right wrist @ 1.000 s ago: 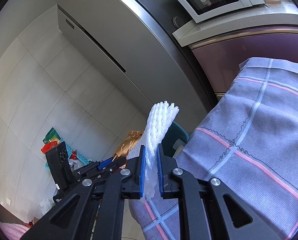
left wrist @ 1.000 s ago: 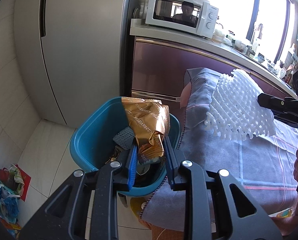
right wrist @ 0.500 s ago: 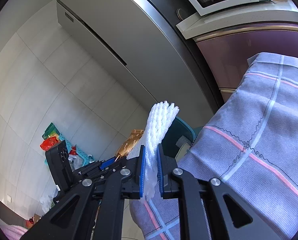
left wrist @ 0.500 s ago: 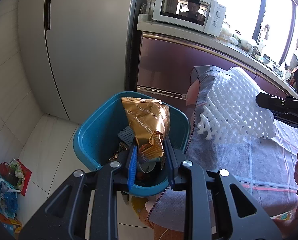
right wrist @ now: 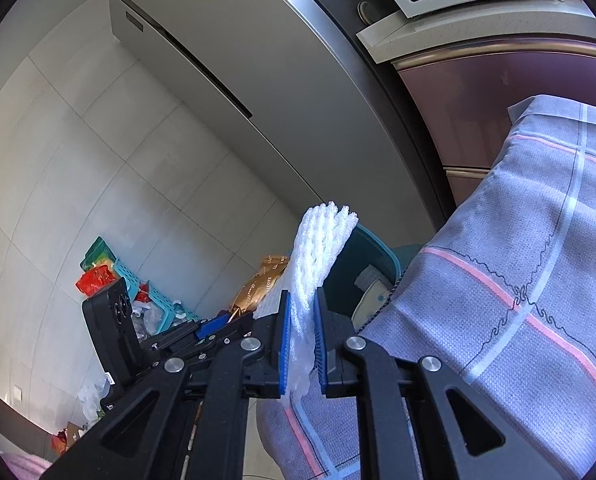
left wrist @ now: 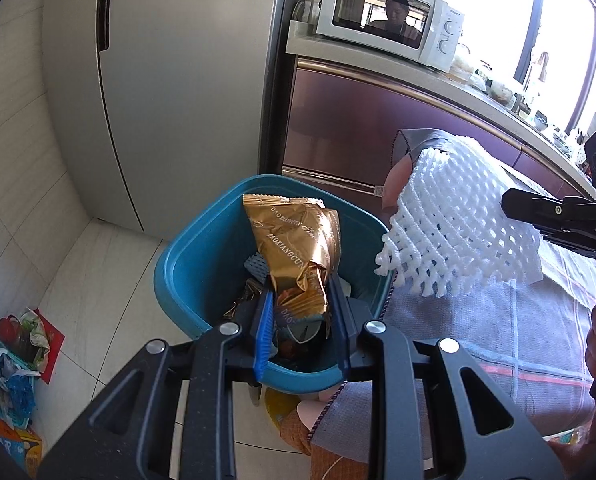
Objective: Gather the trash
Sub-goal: 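Lower both tools into the bin and open them to release packet and net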
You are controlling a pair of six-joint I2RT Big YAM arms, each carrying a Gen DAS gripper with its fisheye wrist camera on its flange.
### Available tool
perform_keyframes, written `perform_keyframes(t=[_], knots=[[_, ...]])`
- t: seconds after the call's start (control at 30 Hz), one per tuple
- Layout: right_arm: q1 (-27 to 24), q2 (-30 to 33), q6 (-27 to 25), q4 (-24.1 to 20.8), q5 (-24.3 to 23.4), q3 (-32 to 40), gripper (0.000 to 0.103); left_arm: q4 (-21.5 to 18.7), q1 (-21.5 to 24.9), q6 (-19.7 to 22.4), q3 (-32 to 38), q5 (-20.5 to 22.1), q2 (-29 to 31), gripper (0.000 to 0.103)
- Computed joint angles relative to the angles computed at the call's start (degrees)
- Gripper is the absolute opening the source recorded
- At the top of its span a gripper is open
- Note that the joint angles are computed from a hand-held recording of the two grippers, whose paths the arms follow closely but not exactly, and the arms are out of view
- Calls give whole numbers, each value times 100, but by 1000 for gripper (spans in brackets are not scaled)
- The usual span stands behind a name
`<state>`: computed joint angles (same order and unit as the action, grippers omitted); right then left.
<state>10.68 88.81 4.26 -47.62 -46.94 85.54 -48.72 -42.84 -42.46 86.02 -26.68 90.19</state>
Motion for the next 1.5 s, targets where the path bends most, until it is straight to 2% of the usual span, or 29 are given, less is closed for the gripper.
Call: perform_keyframes(t=[1.23,1.5], knots=[[711,431,292,-116,839,302,10,-89,262,-169,-25,151,189,27],[810,499,297,-161,893,334,10,-88,265,-218,-6,149,230,27]])
